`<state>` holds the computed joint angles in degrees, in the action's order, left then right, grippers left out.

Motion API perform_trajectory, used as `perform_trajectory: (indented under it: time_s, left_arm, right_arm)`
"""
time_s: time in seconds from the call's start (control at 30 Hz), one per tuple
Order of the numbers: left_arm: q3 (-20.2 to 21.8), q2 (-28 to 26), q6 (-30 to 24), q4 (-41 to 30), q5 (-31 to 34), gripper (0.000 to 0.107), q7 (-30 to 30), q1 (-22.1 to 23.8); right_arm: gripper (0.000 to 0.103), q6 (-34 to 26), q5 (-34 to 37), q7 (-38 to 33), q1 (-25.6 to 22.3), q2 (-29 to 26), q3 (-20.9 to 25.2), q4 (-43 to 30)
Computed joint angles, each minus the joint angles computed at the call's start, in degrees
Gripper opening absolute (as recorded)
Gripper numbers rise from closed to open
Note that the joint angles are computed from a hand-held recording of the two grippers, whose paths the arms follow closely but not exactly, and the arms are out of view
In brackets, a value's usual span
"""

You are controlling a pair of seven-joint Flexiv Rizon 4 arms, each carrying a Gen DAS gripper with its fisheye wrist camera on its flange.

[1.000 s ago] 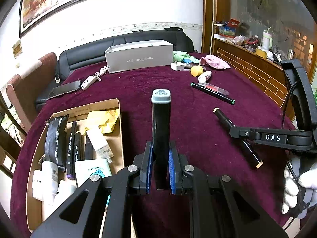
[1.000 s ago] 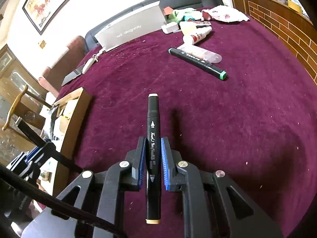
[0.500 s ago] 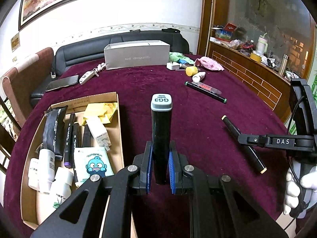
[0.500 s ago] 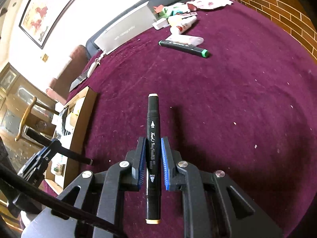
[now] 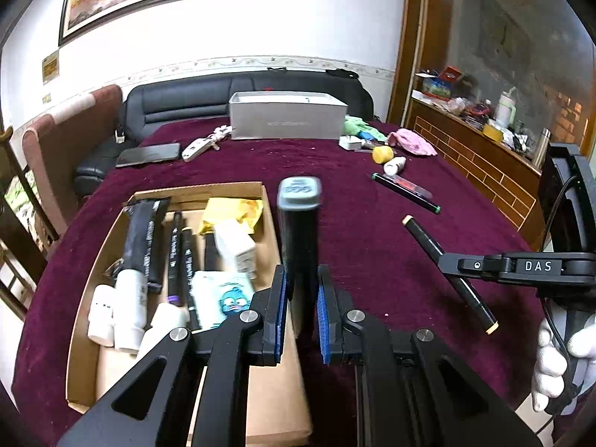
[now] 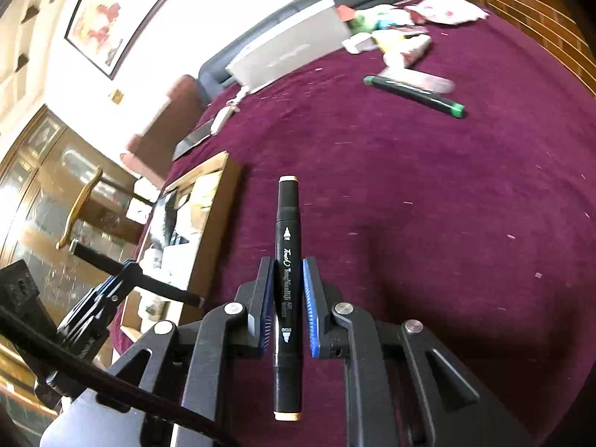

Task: Organize objects
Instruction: 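Carry both black markers over the cardboard box, then lower both markers into the box and open both grippers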

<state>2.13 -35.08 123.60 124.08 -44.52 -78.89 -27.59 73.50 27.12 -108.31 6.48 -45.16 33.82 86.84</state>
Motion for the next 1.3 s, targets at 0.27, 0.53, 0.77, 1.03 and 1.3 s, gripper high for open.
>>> perform_trajectory:
  time_s: [0.27, 0.53, 0.77, 1.03, 1.3]
  left_arm:
    - [-2.88, 2.65, 2.55, 4.44, 11.32, 0.013, -9.36, 6.76]
    - [-3.21, 5.91, 6.46, 8.06, 19.23, 0.012, -14.18, 10.63]
    - [-6.73, 6.77, 8.45, 11.01, 32.15, 0.012, -25.40, 21.38]
    - [-5.02, 7.56, 10.53, 14.03, 37.03, 0.012, -31.26, 24.62]
    - [-6.23, 7.27, 8.76, 14.62, 43.23, 0.012, -34.99, 29.41]
  right_arm:
    - [0.013, -2.89, -1.04, -1.11, 3.51, -0.06, 0.20, -2.17]
    - [0.013, -4.70, -1.13, -1.68, 6.82, -0.32, -0.64, -4.21]
    - [0.013, -4.71, -2.00, -0.75, 9.56, -0.12, -2.44, -4.46]
    - [0.013, -5.29, -2.42, -0.85, 10.08, -0.16, -2.12, -4.77]
    - [0.014, -0.16, -11.16, 9.21, 20.02, 0.30, -13.79, -1.99]
